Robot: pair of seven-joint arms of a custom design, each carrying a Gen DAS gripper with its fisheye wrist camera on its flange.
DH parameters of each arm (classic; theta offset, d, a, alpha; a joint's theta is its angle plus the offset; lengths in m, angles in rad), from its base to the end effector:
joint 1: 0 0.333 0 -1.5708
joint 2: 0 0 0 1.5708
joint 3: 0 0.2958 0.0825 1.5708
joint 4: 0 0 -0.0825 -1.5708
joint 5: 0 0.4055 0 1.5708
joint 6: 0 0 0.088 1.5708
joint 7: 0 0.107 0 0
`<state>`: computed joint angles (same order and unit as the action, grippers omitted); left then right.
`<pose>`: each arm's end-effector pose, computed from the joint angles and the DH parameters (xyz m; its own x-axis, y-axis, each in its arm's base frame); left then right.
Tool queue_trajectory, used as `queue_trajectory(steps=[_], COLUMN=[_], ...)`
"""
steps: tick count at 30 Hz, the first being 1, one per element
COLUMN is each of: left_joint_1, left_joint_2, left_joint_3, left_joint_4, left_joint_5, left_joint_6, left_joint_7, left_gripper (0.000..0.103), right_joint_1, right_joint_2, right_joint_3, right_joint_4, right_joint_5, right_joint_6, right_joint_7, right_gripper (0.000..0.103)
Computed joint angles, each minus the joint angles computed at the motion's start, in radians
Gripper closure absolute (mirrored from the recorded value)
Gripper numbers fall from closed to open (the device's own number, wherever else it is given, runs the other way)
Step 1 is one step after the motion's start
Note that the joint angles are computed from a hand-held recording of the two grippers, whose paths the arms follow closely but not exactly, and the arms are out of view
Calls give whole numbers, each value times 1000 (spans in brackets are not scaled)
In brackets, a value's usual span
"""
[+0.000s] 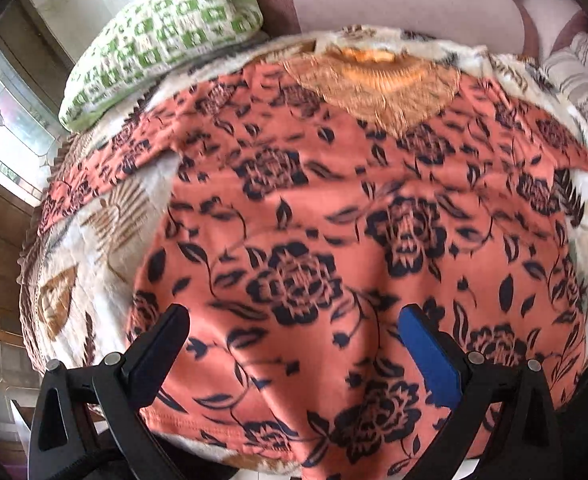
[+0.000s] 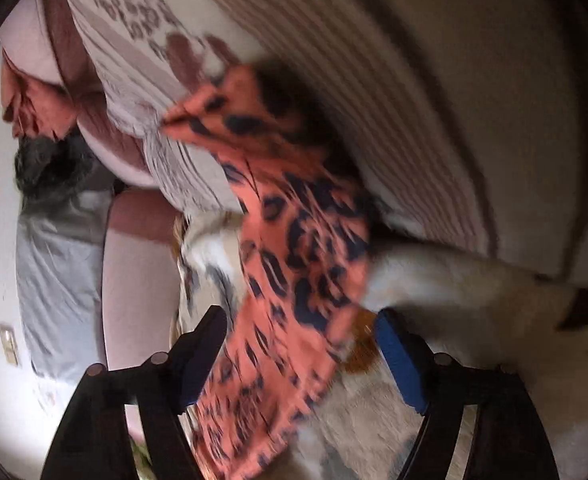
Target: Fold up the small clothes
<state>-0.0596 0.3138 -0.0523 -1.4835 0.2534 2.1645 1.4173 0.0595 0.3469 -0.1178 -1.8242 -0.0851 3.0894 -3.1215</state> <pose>0.7014 -0.0642 0.5113 -0.0211 -0.9846 -0.1734 -0.9230 0.0858 -0.3751 0.6971 -0.0250 0.4280 -0.6084 -0.0654 -0.7910 0.0154 0.9954 -0.0941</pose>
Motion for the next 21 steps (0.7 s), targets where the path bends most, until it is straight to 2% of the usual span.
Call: queue_trajectory(steps=[3, 5, 8, 10, 11, 12, 13, 15, 16, 18, 19, 20, 21], left_joint_1=[22, 36, 52, 65, 72, 79, 84, 91, 93, 93, 92, 90, 85], left_joint_2=[16, 23, 6, -13, -22, -31, -38, -50, -53, -57, -58, -55, -49], left_joint_3=[0, 5, 12, 16, 15, 14, 14, 13, 13, 12, 12, 11, 9], left_joint_4=[22, 29, 4, -21, -33, -43, -52, -66, -69, -73, -73, -69, -60], left_joint_5=[-41, -60, -78, -89, -99, -110, -117, -127, -129, -130, -129, -125, -120], left_joint_6=[15, 30, 64, 91, 99, 106, 111, 120, 123, 127, 128, 127, 120], left_joint_7=[25, 34, 35, 39, 46, 54, 60, 71, 73, 73, 73, 72, 71], left_gripper=[0, 0, 0, 0, 0, 0, 0, 0, 0, 0, 0, 0, 0], right_joint_1=[86, 109, 94, 68, 19, -1, 7, 81, 91, 37, 12, 17, 43], right_joint_2=[12, -7, -32, -42, -40, -41, -46, -63, -69, -71, -73, -66, -53], right_joint_3=[-96, -121, -95, -69, -16, 13, 6, -77, -84, -17, 16, 14, -23], right_joint_4=[28, 20, 17, -10, -23, -47, -64, -98, -104, -114, -118, -104, -79], right_joint_5=[-57, -116, -161, -155, -133, -52, -41, -111, -110, -64, -24, 1, -44], right_joint_6=[-51, -90, -128, -98, -58, -2, 22, 59, 57, 95, 112, 92, 63], right_joint_7=[105, 139, 160, 179, 165, 113, 130, 254, 259, 209, 159, 127, 162], right_gripper=[38, 62, 78, 80, 80, 80, 80, 78, 78, 74, 62, 36, 31])
